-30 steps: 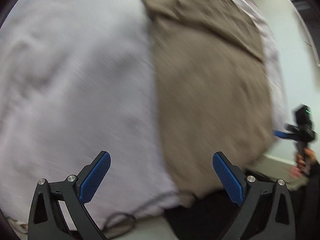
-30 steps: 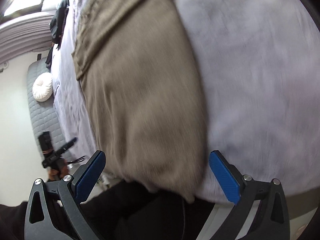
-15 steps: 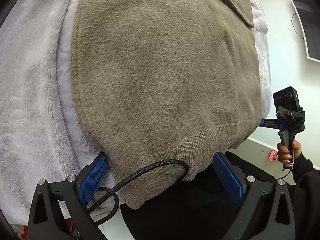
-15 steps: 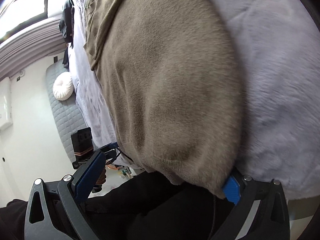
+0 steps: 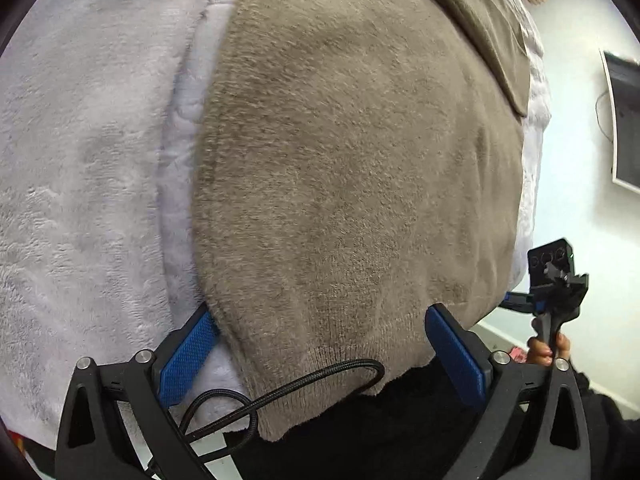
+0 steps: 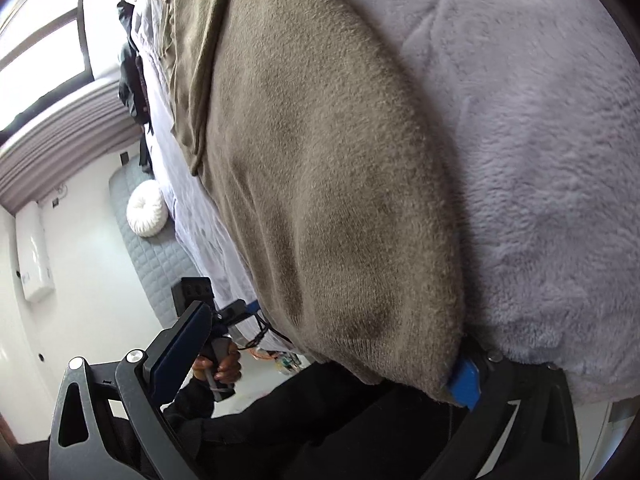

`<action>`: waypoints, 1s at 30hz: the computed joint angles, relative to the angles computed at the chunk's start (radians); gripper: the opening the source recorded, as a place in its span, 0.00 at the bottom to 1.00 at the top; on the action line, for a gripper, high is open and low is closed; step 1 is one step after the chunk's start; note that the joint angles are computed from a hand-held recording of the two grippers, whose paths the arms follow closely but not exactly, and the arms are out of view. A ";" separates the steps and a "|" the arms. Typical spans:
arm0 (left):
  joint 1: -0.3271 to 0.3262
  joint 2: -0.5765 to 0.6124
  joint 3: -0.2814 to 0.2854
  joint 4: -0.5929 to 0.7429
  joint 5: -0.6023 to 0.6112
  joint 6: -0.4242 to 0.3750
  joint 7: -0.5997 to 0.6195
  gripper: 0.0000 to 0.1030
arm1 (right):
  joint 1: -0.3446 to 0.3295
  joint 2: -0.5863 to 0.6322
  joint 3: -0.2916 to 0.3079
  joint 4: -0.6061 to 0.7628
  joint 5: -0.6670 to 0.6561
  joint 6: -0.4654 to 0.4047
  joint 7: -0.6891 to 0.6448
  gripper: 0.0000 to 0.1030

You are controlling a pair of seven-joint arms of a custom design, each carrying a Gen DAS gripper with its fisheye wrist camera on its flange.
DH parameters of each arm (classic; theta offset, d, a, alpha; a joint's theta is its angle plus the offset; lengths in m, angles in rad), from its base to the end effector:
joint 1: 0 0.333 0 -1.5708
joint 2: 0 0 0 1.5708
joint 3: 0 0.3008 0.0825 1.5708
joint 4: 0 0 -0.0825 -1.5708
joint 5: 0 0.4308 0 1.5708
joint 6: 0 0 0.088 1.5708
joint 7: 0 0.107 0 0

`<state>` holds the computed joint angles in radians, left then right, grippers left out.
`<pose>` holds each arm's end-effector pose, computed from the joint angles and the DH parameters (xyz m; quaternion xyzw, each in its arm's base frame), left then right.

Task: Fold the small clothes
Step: 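Grasp the sweater hem with the left gripper and lift it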

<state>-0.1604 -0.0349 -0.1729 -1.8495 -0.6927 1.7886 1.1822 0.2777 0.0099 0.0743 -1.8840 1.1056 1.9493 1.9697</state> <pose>0.5488 -0.2489 0.5218 0.7374 -0.5906 0.1238 0.3036 0.5667 0.2717 0.5075 -0.4566 0.7399 0.4432 0.2182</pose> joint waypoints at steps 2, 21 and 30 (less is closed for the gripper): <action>-0.006 0.012 -0.006 0.017 0.013 -0.015 0.019 0.58 | 0.001 0.013 0.001 0.022 -0.016 -0.025 -0.008 0.72; 0.051 0.194 -0.008 0.261 -0.114 0.273 0.152 0.16 | -0.025 0.293 0.069 0.380 0.296 0.262 -0.240 0.12; 0.080 0.462 -0.051 0.569 0.194 0.156 -0.020 0.17 | -0.055 0.520 0.106 0.601 0.098 0.374 0.001 0.12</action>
